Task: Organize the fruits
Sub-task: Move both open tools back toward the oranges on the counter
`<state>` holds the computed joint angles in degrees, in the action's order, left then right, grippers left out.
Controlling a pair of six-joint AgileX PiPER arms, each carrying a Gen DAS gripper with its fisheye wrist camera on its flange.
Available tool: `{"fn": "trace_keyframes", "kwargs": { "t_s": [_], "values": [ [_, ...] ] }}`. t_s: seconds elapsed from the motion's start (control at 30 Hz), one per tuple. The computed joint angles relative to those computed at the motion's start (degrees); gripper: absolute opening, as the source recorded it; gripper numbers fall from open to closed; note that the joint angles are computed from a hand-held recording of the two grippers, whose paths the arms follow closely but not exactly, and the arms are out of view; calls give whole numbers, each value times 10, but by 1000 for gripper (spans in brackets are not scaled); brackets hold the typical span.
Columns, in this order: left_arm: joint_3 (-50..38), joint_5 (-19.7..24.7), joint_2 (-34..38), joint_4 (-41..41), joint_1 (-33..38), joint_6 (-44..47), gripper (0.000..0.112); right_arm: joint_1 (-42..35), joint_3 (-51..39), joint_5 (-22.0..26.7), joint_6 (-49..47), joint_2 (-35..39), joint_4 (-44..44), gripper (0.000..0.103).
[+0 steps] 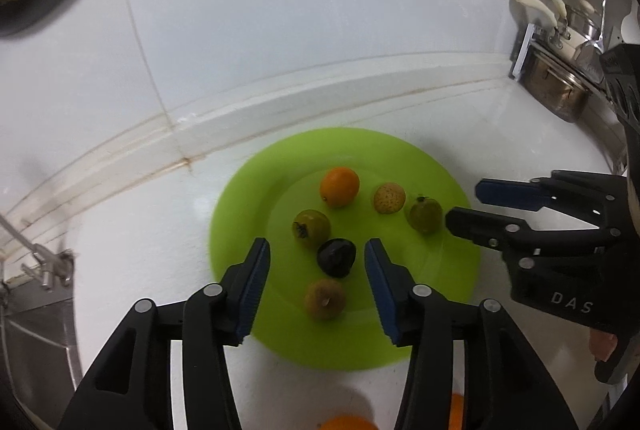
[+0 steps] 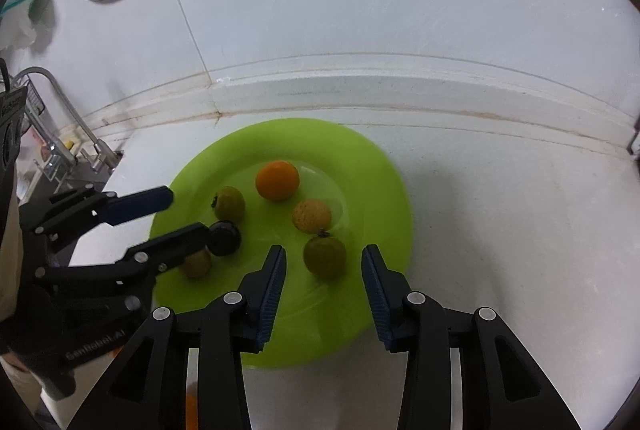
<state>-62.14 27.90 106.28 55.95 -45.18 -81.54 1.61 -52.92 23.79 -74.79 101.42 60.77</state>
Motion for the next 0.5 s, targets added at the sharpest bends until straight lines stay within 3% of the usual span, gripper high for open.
{"fn": "trace_keyframes", "kwargs": {
  "t_s": [0.2, 0.27, 0.5],
  "values": [
    [43, 38, -57, 45, -42, -61, 61, -4, 63, -10, -29, -80, 30, 41],
    [59, 56, -77, 61, -60, -85, 65, -9, 83, -5, -37, -107, 41, 48],
    [112, 121, -142, 91, -132, -150, 71, -25, 155, 3, -51, -213, 65, 48]
  ]
}}
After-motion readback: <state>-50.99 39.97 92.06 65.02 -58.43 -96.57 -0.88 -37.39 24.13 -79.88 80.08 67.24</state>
